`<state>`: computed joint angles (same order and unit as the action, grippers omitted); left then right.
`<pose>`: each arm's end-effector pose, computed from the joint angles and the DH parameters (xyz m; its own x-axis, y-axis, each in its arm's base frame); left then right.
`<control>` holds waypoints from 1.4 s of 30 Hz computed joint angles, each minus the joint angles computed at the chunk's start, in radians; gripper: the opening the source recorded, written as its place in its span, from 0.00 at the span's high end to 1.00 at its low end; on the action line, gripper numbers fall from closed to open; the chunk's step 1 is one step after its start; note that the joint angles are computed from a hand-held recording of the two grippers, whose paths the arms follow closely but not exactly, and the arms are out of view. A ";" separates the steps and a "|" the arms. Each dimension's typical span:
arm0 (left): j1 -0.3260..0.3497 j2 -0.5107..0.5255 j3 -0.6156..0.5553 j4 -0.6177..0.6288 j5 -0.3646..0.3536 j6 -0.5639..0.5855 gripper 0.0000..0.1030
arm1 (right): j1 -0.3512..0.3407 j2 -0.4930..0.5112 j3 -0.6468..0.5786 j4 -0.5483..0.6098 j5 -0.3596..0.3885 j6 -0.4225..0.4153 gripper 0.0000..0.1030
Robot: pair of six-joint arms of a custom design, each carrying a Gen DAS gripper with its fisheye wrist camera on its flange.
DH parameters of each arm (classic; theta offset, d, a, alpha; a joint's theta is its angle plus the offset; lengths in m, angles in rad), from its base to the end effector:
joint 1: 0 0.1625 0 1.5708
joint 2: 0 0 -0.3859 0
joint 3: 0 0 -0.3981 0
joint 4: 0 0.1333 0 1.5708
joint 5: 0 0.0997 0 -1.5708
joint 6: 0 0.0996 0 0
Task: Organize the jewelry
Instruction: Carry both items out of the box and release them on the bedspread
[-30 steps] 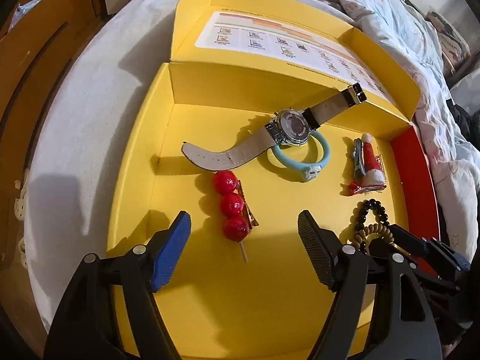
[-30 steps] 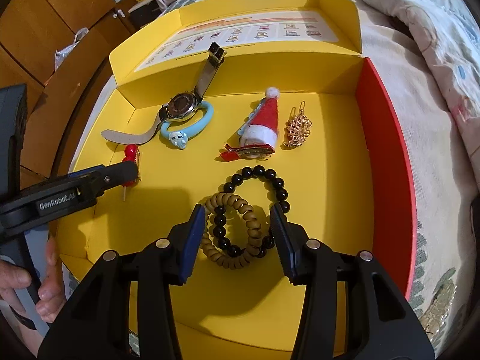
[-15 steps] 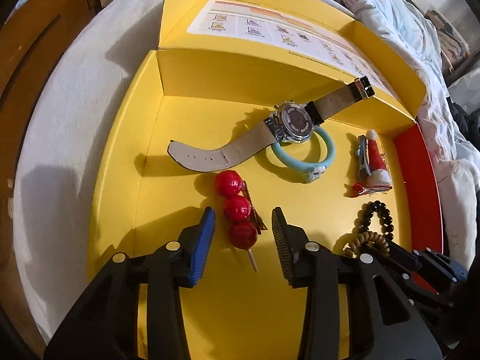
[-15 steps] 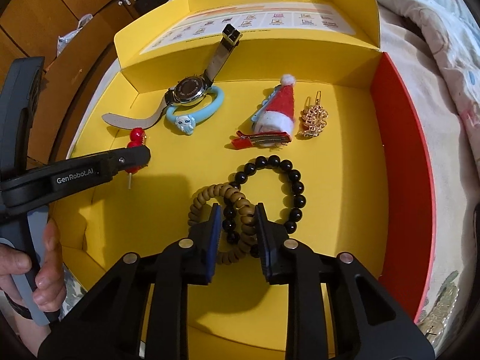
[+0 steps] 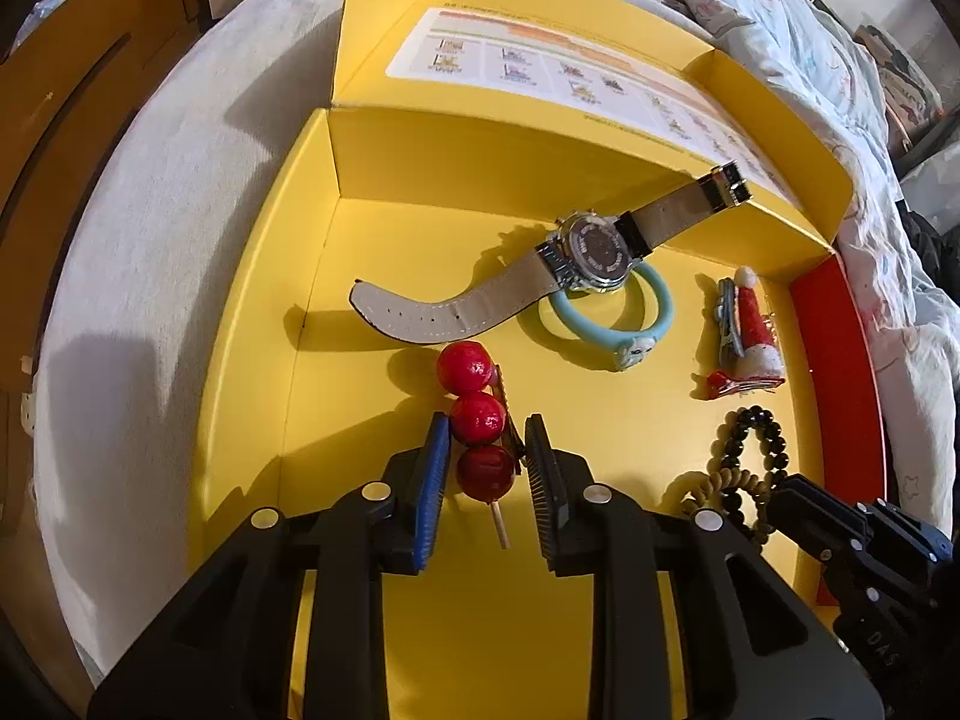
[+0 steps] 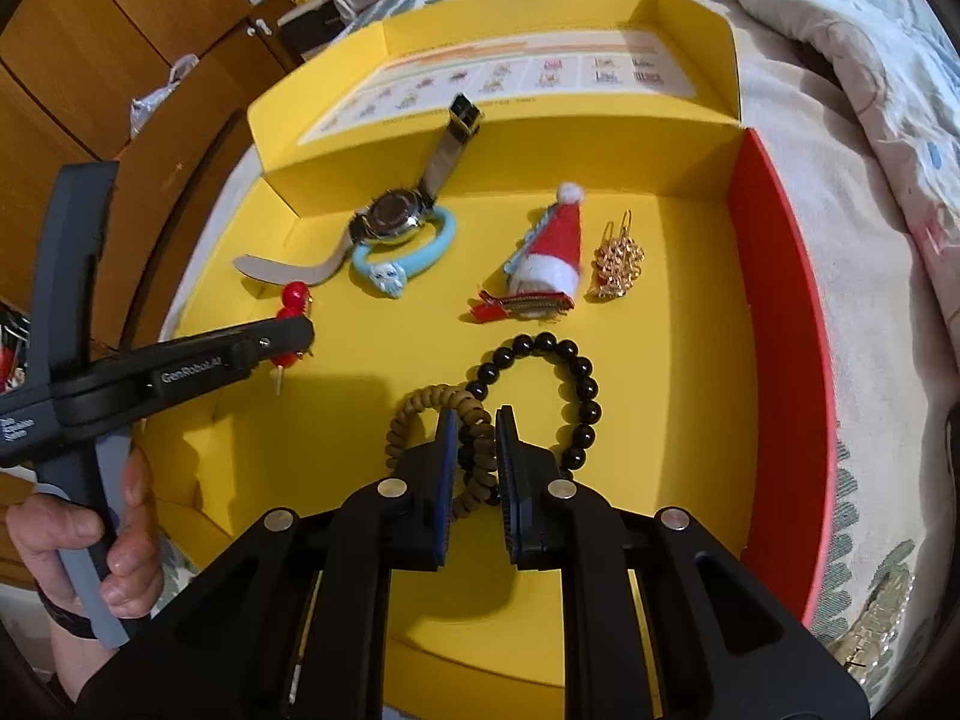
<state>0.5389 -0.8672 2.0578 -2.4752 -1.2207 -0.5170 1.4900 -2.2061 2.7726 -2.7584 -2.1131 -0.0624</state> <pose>-0.3146 -0.3832 -0.0308 -0.7538 0.5007 -0.4256 0.5186 0.8510 0.0828 0.0624 -0.2435 0.2481 -0.8320 0.3172 0.4552 0.0138 0.8320 -0.5546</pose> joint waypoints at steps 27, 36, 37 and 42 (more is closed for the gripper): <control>-0.016 -0.007 0.002 -0.005 -0.005 0.005 0.75 | -0.007 0.056 -0.005 -0.001 0.029 0.004 0.90; -0.027 -0.027 0.011 -0.004 -0.008 -0.007 0.75 | 0.018 -0.077 -0.014 0.104 0.079 0.027 0.90; -0.028 -0.031 0.012 -0.003 -0.008 -0.008 0.75 | 0.026 -0.095 -0.016 0.120 0.081 0.031 0.90; -0.053 -0.085 0.034 0.012 -0.006 -0.016 0.75 | 0.106 -0.190 -0.028 0.227 0.046 0.086 0.90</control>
<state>0.4854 -0.9521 2.0916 -2.4635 -1.2263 -0.5333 1.5957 -2.3963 2.7442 -2.5313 -2.0675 0.0239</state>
